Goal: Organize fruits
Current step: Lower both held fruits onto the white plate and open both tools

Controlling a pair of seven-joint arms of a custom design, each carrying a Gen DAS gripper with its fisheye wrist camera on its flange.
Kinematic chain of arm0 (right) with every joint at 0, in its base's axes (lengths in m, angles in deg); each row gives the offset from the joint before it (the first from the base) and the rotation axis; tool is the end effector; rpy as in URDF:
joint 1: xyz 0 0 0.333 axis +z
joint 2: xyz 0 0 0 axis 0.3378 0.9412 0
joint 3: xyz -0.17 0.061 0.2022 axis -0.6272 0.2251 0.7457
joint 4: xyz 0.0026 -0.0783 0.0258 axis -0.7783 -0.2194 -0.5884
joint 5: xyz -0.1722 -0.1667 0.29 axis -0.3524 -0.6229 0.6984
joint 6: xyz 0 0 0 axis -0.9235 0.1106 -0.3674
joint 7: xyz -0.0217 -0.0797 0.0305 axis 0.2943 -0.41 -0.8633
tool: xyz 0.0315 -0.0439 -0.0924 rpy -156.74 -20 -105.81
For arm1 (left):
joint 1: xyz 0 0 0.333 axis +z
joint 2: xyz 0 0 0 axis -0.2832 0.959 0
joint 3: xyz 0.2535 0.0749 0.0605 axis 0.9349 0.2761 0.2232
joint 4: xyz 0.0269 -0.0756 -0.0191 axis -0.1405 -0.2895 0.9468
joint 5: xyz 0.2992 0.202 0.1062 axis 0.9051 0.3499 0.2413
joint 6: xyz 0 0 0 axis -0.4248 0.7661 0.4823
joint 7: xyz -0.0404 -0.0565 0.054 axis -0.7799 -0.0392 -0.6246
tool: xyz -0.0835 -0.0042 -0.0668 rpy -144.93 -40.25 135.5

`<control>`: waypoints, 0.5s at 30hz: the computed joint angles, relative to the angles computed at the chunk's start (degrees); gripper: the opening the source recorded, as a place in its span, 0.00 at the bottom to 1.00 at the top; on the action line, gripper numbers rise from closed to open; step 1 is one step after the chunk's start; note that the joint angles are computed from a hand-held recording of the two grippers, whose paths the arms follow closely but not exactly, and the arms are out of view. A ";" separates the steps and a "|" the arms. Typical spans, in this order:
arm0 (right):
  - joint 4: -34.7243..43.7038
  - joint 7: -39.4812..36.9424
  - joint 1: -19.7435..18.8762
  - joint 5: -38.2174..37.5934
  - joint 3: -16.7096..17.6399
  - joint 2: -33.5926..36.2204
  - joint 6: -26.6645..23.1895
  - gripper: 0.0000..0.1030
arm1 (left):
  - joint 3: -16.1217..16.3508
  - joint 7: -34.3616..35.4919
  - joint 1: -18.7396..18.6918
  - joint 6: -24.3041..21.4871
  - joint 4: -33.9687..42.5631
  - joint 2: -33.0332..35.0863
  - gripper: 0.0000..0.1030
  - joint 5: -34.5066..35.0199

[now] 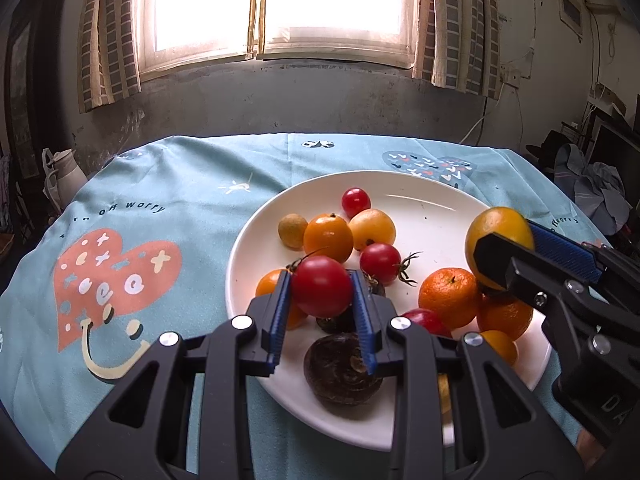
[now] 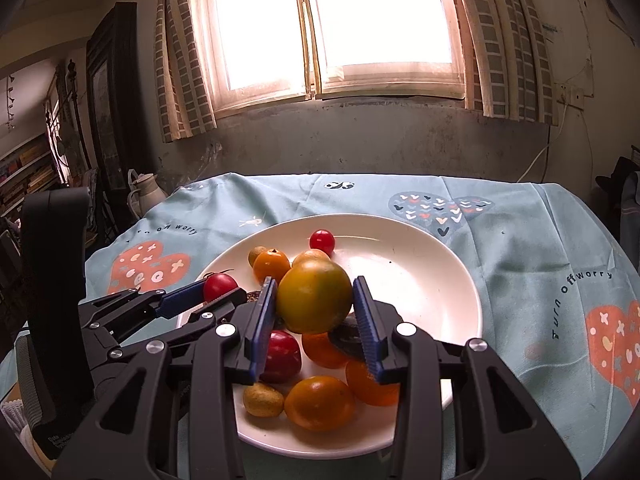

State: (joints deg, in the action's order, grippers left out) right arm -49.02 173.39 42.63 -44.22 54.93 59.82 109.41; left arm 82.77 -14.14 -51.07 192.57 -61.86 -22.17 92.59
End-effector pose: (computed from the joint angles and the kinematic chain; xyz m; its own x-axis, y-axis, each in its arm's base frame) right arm 0.5912 0.2459 0.4158 0.0353 -0.9913 -0.1265 -0.5384 0.0878 -0.8381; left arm 0.6574 -0.4164 0.3582 -0.3183 -0.9476 0.0265 -0.5756 0.1710 -0.7996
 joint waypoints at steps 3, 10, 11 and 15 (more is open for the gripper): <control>0.03 0.17 0.03 -0.20 -0.07 0.05 0.02 0.38 | 0.09 -0.05 -0.03 -0.03 0.16 0.12 0.30 0.09; 0.10 0.17 0.04 -0.23 -0.09 0.14 0.00 0.38 | 0.03 -0.07 0.00 -0.08 0.22 0.13 0.30 0.13; 0.09 0.17 0.06 -0.21 -0.07 0.11 -0.03 0.38 | 0.08 -0.13 -0.03 -0.08 0.22 0.13 0.30 0.15; 0.01 -0.59 0.16 -0.10 -0.09 0.02 -0.85 0.49 | 0.63 -0.73 -0.35 0.09 -0.04 -0.02 0.43 0.46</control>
